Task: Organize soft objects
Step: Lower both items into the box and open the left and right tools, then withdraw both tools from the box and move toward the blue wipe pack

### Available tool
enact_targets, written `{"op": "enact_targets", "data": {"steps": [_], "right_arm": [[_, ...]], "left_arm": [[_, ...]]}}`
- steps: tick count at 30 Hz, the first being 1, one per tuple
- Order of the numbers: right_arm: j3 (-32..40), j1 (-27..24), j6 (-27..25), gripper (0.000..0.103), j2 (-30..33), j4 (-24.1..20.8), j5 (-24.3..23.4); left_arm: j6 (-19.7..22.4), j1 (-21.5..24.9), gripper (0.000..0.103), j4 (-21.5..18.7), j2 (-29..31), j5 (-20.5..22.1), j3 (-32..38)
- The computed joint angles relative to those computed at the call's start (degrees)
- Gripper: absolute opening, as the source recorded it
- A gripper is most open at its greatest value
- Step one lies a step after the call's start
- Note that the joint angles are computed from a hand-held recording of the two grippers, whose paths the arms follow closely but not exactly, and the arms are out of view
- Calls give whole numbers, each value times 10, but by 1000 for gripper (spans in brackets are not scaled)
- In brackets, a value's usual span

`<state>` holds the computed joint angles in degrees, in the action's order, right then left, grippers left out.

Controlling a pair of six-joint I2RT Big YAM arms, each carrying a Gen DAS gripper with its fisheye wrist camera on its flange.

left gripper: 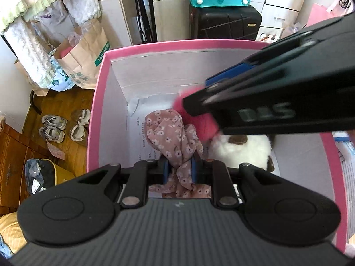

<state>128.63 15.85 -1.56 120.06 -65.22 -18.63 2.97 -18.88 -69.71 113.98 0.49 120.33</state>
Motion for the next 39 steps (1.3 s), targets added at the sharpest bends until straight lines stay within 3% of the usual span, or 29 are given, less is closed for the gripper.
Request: {"op": "enact_targets", "data": {"steps": [2,8,21,39], "right_arm": [[-16,-4,1,36,-14,9,-5],[-93,-17,-5,37,-74,52,-15],[-252,-33,-28,40,-210,102,-23],[-393,-26,-58,47,-374,149,-22]], "left_arm": [[-4,1,26,5,-1,1,-3],[4,-5,38,34,-34,-4,-40],[0,-2,45,65,-119,-9,-116],[8,-42,59,69,-257,-30,-205]]}}
